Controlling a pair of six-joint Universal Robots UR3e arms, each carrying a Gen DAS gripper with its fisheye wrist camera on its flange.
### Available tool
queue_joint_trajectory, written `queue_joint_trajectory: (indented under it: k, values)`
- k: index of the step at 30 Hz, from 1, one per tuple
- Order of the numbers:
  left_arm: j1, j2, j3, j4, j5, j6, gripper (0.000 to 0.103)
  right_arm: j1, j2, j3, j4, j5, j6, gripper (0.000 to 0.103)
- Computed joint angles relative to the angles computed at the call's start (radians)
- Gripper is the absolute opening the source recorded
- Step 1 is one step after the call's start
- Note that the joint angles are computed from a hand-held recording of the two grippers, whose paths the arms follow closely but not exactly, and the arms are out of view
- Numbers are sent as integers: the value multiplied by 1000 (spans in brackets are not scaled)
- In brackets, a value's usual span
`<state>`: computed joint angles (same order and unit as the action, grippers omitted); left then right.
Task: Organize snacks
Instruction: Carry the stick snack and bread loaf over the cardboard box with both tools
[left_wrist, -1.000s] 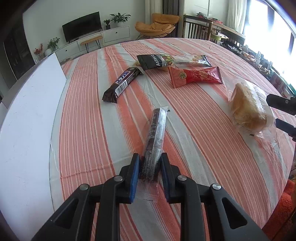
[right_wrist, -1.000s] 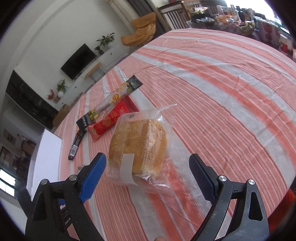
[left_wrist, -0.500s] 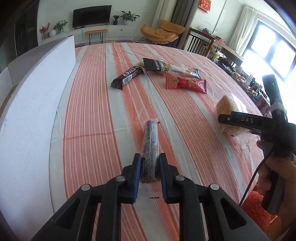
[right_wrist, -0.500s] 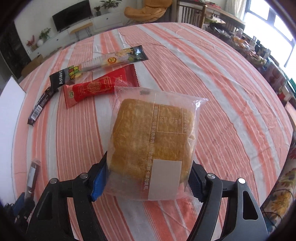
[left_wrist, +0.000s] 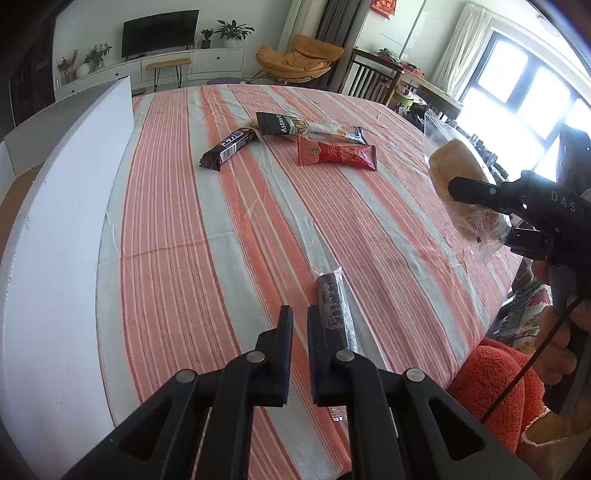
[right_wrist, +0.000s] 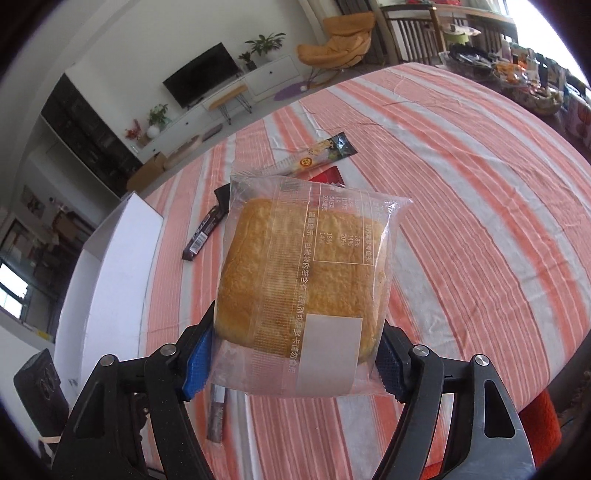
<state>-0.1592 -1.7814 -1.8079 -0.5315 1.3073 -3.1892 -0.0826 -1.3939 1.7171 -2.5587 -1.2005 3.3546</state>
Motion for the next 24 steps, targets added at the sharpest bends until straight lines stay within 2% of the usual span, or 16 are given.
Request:
queue_joint_trajectory:
  k: [1,2,3,5,7,9,10,11,12,14,17,21,24]
  values:
    - [-14,-1,2,-6,7,7,46,3,-7,14,-13,6,1,76]
    - [-34,-6,7,-2,23,7,74,0,-24,37,-26,15,-2,76]
    - [-58,-15,14,14,48,0,84,4,-29,48,-41,18,0,76]
    - [-115,-61,57,23,106,-2,83,4,-42,76,-70,31,6,76]
    - [-181,-151,152,-17,216,-8,77,3,-54,91,-89,47,13,76]
    - [-208,-223,205,-40,269,-23,35,-2,-75,102,-92,61,9,76]
    - [-220,-231,179,38,301,-28,28,-5,-88,104,-88,64,2,76]
    - [-223,-240,181,41,314,-28,18,-9,-105,109,-83,65,-8,76]
    - [-207,-229,159,61,283,-33,17,-12,-119,113,-82,65,-15,76]
    - [-134,-166,78,95,138,-60,17,-18,-146,118,-77,61,-29,76]
    - [-41,-36,-26,117,-14,-83,17,-1,-171,112,-80,21,-52,76]
    - [128,251,-155,27,-235,-78,17,62,-143,28,-56,8,-60,76]
    - [321,527,-229,-147,-377,-15,17,151,-76,-116,-10,23,-62,76]
